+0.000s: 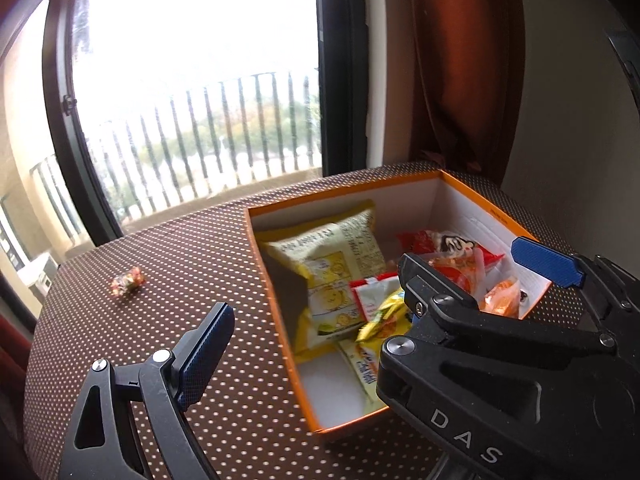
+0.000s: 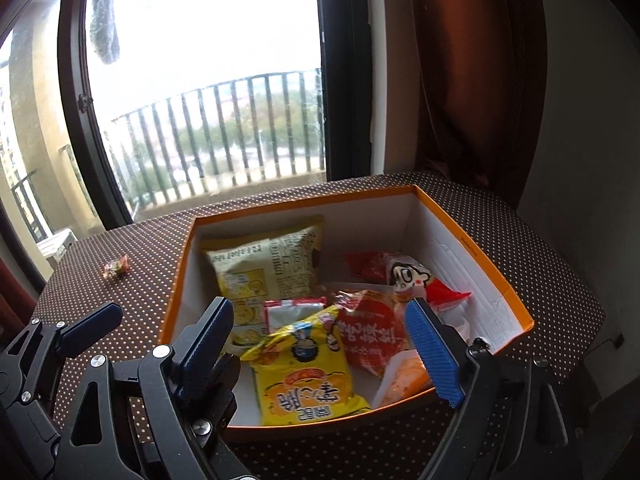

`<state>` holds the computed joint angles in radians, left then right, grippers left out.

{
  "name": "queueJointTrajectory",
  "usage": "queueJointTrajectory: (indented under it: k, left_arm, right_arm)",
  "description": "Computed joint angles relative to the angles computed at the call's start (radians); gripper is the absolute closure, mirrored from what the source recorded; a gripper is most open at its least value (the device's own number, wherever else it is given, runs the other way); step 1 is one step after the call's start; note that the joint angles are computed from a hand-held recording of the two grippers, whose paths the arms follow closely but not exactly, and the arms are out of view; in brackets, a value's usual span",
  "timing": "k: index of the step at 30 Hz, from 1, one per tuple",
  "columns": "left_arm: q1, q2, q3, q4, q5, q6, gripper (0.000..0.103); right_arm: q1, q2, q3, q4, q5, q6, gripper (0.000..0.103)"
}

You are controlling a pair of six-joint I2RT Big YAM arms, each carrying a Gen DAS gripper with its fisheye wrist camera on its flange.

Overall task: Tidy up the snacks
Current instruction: 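Move right tool back over the small candy packet on the table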

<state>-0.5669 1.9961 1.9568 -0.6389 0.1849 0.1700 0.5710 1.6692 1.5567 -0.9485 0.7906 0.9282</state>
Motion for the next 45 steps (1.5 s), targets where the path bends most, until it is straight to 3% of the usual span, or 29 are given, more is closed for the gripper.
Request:
queueJointTrajectory:
  k: [19, 31, 39, 45]
  left_arm:
    - [0.110, -0.005, -0.002, 0.050, -0.014, -0.060, 0.009]
    - [0.176, 0.059, 0.096, 0.023, -0.038, -0.081, 0.009]
    - [0.213, 0.155, 0.249, -0.009, -0.057, -0.105, 0.004]
    - [0.239, 0.266, 0.437, -0.091, -0.076, -0.094, 0.003]
  right_arm:
    - [0.045, 0.194, 0.279, 0.022, -0.035, -0.127, 0.008]
    - [0.045, 0.355, 0.506, 0.027, -0.105, -0.224, 0.004]
    - [0.041, 0.517, 0.774, -0.063, -0.111, -0.271, 0.003]
    - [0.030, 0.704, 1.099, -0.183, -0.142, -0.281, 0.003]
